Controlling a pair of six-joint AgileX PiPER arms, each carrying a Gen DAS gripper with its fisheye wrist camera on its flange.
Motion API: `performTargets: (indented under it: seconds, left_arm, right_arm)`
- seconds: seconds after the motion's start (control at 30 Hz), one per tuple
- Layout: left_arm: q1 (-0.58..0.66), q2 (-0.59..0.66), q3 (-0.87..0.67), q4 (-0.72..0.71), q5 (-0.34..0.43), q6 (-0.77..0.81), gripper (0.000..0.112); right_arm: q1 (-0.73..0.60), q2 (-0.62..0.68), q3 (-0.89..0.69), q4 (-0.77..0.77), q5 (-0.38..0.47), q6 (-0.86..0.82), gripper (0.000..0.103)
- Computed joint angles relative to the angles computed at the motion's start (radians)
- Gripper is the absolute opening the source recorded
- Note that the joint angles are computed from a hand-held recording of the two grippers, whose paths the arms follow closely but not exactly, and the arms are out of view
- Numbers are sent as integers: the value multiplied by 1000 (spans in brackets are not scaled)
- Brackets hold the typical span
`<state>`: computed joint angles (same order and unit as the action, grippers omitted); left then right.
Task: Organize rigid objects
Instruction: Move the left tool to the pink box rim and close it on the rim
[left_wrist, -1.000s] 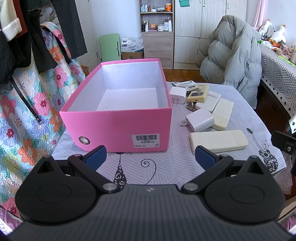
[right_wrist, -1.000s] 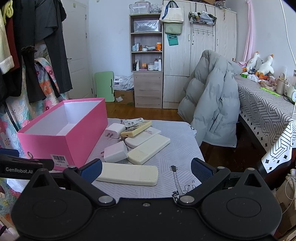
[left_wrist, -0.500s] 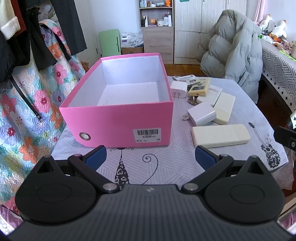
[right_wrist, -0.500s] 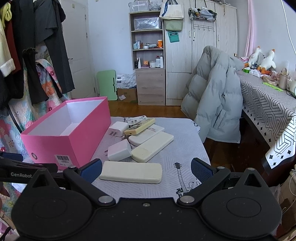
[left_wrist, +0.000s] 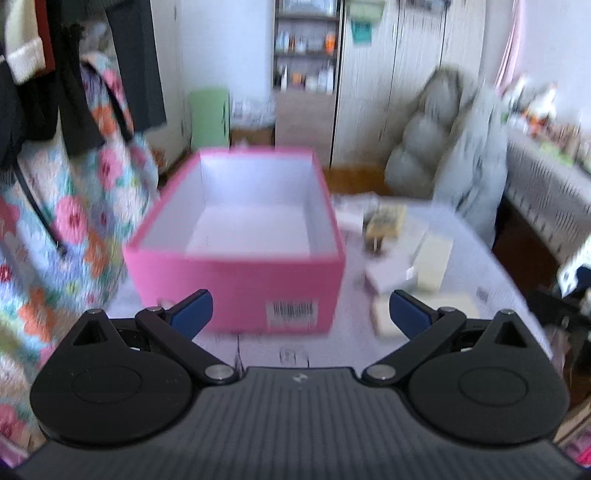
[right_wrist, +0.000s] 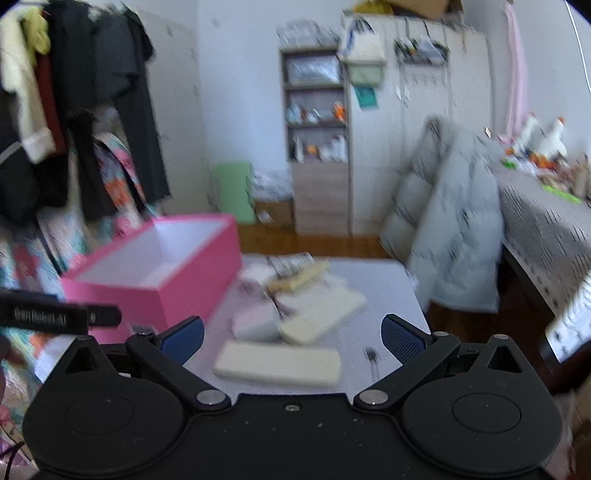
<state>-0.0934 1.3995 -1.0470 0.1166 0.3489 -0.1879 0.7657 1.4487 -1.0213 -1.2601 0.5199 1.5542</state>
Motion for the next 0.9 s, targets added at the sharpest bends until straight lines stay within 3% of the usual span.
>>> performTargets:
  seconds: [0.1, 0.17, 0.23, 0.3, 0.4, 0.6, 0.73, 0.83, 0.9]
  left_arm:
    - [35, -11, -20, 16, -57, 35, 103]
    - [70, 7, -60, 0, -62, 94, 103]
    - [123, 52, -134, -167, -6, 269, 101]
    - [197, 128, -255, -367, 129, 445, 100]
    - [264, 228, -382, -431, 227, 511, 100]
    - [307, 405, -602, -362, 315, 478, 98]
    - [319, 537, -773, -299, 399, 452, 90]
    - [352, 661, -938, -378, 497, 489, 90]
    - [356, 786, -1123, -316, 600, 388, 90]
  right_arm:
    - [-39, 8, -11, -23, -81, -4, 103]
    - [-84, 42, -69, 142, -129, -169, 103]
    - [-129, 94, -129, 342, -163, -358, 103]
    - [-164, 160, -198, 542, -166, -538, 103]
    - [-198, 269, -350, 808, -80, -769, 103]
    - [-212, 378, -470, 932, -29, -948, 103]
    - [-215, 434, -549, 1013, 21, -1033, 103]
    - [-201, 475, -600, 1010, 32, -1067, 102]
    - [-192, 514, -650, 1007, 52, -1097, 99]
